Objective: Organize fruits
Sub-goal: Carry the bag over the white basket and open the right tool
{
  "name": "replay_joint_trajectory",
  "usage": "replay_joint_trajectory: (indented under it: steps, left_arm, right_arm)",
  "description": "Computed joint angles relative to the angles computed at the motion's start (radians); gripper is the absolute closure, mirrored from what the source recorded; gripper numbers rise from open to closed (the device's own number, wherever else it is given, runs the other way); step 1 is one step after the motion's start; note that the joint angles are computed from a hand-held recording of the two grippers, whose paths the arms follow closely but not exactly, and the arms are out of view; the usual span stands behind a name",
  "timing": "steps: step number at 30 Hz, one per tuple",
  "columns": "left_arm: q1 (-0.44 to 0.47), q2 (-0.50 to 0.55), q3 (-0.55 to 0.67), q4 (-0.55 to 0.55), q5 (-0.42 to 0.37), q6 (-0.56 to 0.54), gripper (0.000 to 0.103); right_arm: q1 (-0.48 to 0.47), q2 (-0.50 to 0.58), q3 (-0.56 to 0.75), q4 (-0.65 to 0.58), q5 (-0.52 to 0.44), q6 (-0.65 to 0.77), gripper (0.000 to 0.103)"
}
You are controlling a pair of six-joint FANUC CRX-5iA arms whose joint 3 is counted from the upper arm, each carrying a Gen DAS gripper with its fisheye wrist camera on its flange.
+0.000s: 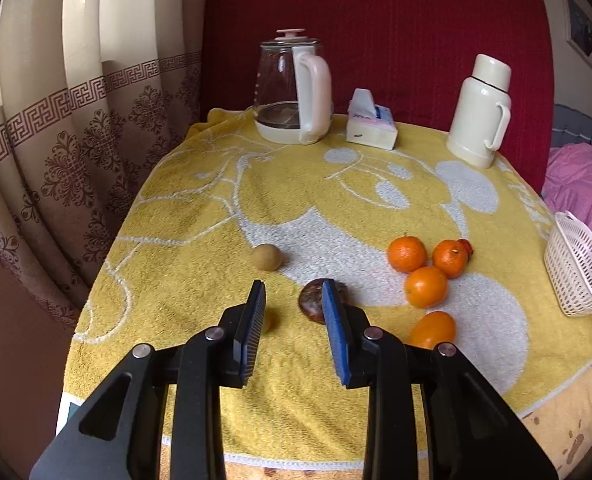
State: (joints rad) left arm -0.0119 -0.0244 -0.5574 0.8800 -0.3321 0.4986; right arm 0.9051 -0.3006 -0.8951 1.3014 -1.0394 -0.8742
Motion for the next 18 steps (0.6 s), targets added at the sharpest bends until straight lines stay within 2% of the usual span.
replay_joint_trajectory:
  steps: [3, 6, 8, 10, 14, 18]
  left_arm:
    - [0.032, 0.016, 0.013, -0.067, 0.002, 0.068, 0.073]
    - [0.05, 0.042, 0.026, -0.109, 0.003, 0.101, 0.073]
    - [0.054, 0.065, 0.043, -0.143, 0.001, 0.128, 0.073]
    - [0.058, 0.092, 0.065, -0.179, -0.011, 0.162, 0.073]
    - [0.055, 0.117, 0.071, -0.128, -0.031, 0.122, 0.072]
    - [0.042, 0.131, 0.082, -0.122, -0.037, 0.111, 0.072]
  right_arm:
    - [0.008, 0.018, 0.011, -0.057, -0.021, 0.026, 0.045]
    - [0.008, 0.035, 0.017, -0.059, -0.019, 0.031, 0.043]
    - [0.015, 0.055, 0.03, -0.06, -0.035, 0.035, 0.037]
    - [0.021, 0.071, 0.043, -0.061, -0.047, 0.047, 0.037]
    - [0.025, 0.09, 0.059, -0.06, -0.054, 0.06, 0.037]
    - [0.021, 0.094, 0.062, -0.055, -0.047, 0.05, 0.037]
